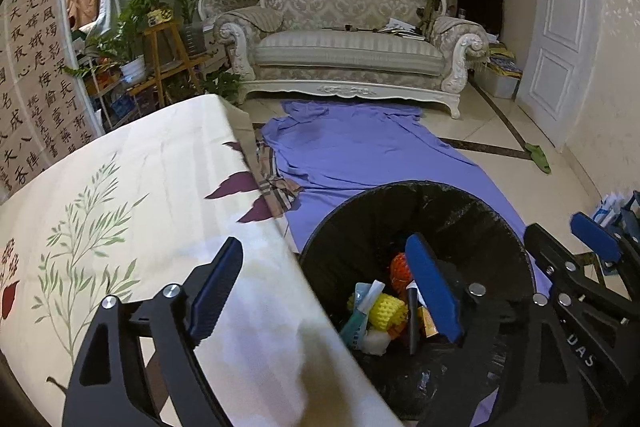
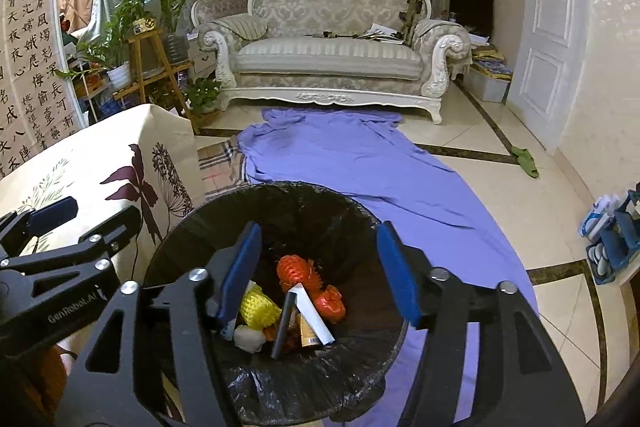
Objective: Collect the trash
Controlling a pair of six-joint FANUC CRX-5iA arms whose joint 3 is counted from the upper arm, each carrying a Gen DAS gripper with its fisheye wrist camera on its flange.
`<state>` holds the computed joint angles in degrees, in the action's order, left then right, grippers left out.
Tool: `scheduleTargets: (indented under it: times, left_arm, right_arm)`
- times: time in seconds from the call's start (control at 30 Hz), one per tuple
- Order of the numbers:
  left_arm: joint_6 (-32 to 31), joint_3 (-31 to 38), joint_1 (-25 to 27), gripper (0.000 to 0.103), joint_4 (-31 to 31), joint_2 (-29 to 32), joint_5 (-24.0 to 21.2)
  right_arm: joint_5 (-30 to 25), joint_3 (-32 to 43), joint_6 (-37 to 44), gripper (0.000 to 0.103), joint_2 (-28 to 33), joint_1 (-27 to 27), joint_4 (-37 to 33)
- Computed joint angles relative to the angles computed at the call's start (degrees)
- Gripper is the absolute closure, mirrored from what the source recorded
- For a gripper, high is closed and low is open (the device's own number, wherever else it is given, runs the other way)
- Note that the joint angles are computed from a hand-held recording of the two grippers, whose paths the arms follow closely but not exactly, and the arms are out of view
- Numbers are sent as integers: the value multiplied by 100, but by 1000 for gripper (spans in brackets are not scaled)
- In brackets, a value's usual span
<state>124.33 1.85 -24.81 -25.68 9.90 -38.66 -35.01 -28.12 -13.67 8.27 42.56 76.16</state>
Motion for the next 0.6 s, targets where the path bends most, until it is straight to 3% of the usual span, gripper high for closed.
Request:
scheduleTargets:
  times: [0.2,0.33,0.6]
  left_arm:
    - [-79,-317,84,19,146,-300,138]
    - [124,-419,-35,18,-214,-486,2]
    - [410,-786,-98,17,-549,-964,-139]
  right_arm:
    - [-397,-112,-162,23,-106,246,34]
    - [-572,-196,-287,14,-211,426,33]
    - [-865,-294,-337,13,-406,843,2]
